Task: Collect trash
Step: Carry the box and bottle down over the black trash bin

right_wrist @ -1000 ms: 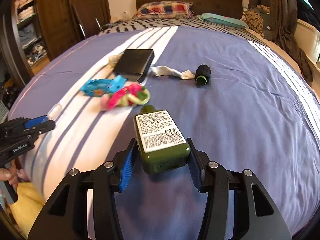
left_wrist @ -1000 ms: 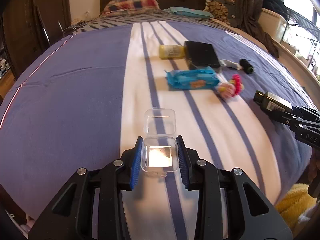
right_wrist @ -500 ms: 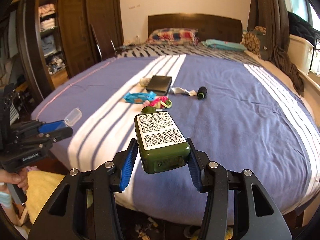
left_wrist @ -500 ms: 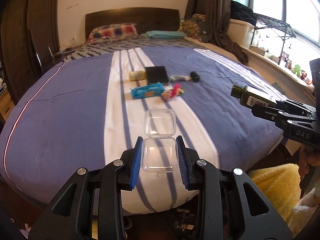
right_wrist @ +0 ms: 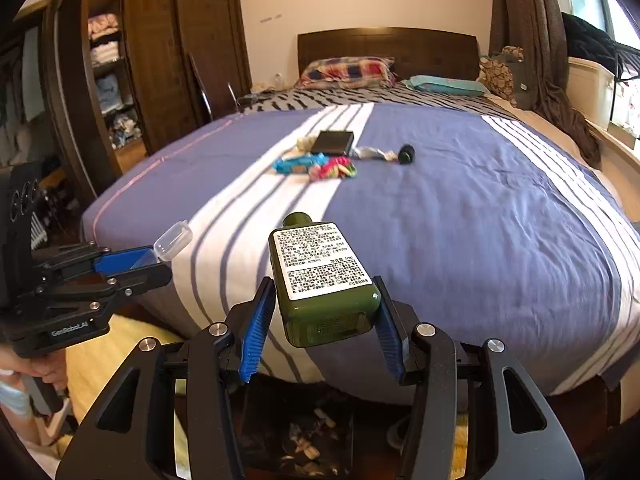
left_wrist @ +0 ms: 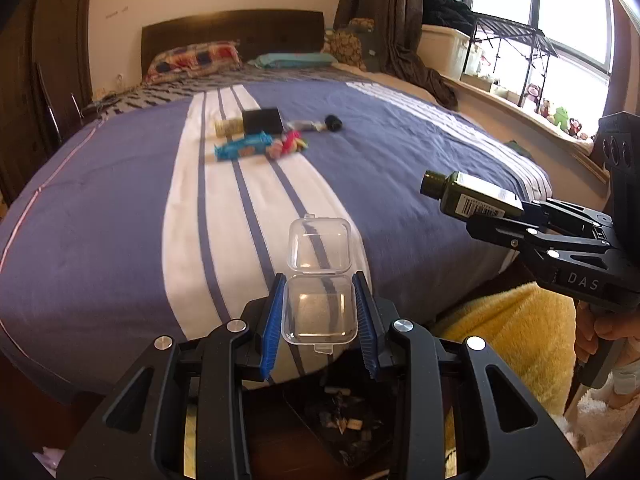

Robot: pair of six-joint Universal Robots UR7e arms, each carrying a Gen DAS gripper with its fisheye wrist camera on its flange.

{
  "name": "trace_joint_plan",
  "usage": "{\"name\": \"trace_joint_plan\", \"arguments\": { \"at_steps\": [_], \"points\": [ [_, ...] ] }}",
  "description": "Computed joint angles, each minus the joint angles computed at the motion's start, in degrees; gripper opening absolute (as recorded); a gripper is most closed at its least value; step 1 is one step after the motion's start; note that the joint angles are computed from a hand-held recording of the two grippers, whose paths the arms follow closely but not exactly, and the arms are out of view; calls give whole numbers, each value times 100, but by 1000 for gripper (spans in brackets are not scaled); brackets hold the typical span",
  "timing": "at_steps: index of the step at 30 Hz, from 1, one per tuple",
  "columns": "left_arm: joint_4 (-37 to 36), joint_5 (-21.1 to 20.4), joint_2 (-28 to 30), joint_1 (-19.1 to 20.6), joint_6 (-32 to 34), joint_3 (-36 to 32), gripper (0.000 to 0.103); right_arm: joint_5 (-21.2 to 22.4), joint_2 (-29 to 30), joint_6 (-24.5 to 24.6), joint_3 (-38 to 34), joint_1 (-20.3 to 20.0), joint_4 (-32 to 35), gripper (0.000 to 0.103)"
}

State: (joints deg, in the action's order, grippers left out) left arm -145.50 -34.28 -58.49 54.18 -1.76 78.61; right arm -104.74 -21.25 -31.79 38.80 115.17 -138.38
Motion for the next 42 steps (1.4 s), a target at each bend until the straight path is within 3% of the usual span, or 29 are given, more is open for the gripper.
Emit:
{"name": "trace_joint_plan", "arguments": {
  "at_steps": [6,19,42],
  "points": [
    [508,-257,-104,122,-574,300,31,-219,-253,118,673,-111,-110,49],
    [1463,-869,32,521,-1480,443,31,-619,-169,580,948,-327,877,49],
    [2451,-1899,438,1156,-2113,142,32,-877,544,1523,41,-532,2582,49]
  ]
}}
